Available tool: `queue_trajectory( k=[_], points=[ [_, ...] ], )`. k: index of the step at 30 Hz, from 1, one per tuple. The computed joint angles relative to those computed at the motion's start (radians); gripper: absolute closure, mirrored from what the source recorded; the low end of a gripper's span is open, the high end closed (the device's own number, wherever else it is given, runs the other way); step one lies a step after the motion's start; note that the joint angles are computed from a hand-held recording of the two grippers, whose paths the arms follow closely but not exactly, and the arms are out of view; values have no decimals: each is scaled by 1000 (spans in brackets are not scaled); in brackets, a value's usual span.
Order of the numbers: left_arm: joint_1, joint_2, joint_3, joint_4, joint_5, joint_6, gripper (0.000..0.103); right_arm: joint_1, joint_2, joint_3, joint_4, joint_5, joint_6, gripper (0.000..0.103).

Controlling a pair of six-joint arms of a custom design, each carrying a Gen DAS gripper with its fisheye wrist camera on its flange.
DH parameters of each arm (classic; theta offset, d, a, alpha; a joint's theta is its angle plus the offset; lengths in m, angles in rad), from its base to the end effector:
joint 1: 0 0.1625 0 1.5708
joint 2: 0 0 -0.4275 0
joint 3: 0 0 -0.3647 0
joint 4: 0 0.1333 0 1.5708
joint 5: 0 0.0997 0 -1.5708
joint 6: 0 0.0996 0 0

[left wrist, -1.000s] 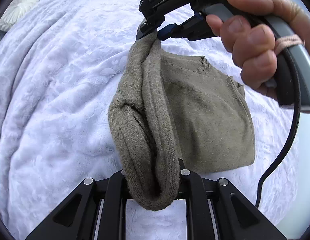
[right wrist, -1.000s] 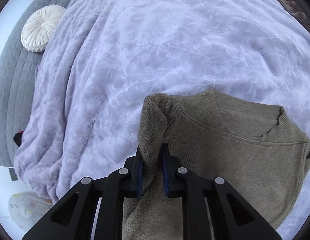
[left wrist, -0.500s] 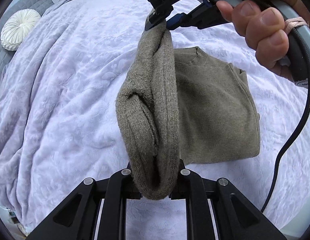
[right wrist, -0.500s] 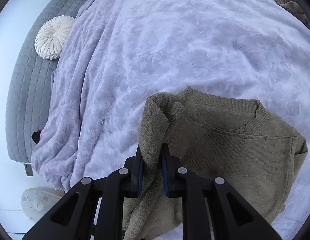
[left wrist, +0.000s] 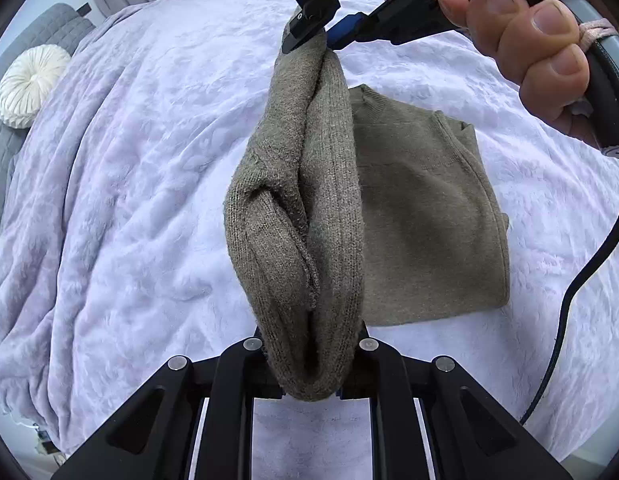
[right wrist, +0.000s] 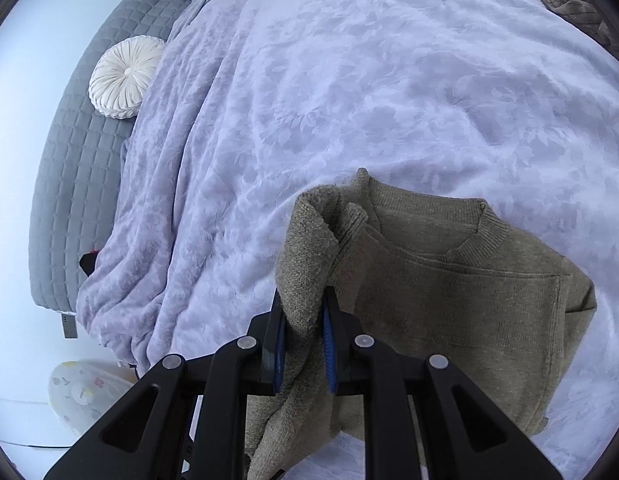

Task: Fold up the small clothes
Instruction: 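Lift the folded olive sweater off the blanket with both tools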

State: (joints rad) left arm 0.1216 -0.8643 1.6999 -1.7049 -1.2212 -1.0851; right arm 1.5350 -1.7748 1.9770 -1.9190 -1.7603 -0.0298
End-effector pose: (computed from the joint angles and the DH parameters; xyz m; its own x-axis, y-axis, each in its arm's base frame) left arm -0.5136 -0.2314 0.0814 -0.6213 0.3659 -0.6929 0.4472 0.8917 0.0699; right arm 0.1007 -0.3874 0.4256 -0.9811 0.0331 0.1906 0.0062 0.9902 -0.1399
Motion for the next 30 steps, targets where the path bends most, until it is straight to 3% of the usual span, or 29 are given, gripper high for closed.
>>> queue_trajectory(
  k=[14,30],
  points=[
    [-44,99,-83,32,-1,54,87,-71,-72,-16,58,35,-109,86],
    [-38,151,-121,-30,-47,111,87,-155,-131,-35,101,52,-200,86]
  ],
)
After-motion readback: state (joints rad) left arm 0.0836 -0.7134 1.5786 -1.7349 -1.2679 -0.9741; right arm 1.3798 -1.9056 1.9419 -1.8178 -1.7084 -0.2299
